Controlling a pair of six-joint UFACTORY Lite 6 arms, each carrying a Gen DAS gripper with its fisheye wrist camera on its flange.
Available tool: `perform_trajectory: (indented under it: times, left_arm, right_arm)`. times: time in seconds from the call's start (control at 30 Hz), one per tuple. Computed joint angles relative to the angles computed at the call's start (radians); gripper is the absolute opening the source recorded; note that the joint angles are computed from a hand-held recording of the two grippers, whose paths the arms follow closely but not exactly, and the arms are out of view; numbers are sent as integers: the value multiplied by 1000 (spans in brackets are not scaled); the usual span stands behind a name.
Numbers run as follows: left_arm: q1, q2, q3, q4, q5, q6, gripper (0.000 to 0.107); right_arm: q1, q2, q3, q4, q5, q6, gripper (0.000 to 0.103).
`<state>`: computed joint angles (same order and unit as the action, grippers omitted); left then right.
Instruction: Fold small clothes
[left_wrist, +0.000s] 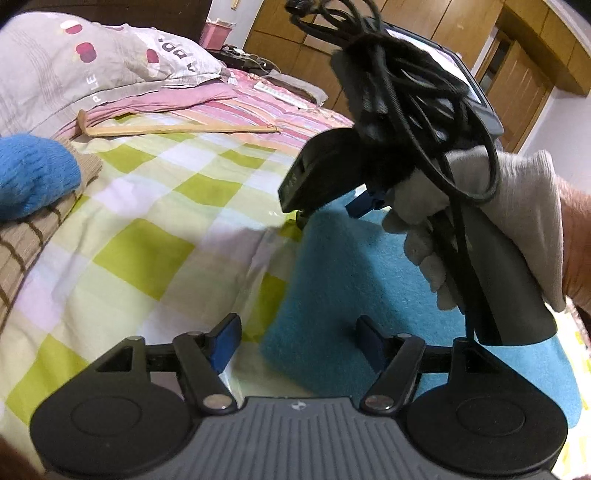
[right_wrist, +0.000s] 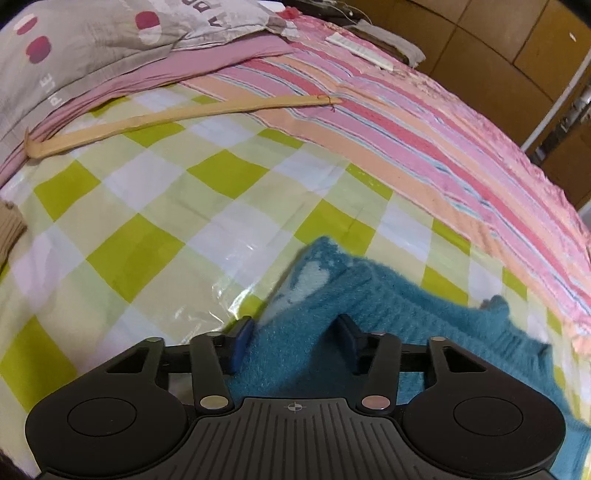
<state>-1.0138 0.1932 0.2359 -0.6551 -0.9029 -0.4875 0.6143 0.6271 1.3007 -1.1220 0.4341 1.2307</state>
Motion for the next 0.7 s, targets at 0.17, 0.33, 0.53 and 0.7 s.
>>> perform_trajectory:
  times: [0.17,0.33,0.53,0.7]
  left_arm:
    - [-75,23,-26,-41,-96,-64,81]
    - [-168,77,5,-154,-143,-48,89]
    - [-232,122,22,-260,-215,-34,94]
    - [-188,173,60,-184,-172,-63,95]
  right_arm:
    - [-11,-97,-94,-69,-29,62,24]
    - [-53,-219,-196,-95,-94,102,20]
    - [-114,-359,-300,-83,-179,105,19]
    - [-167,-456,-368,11,-241,14,19]
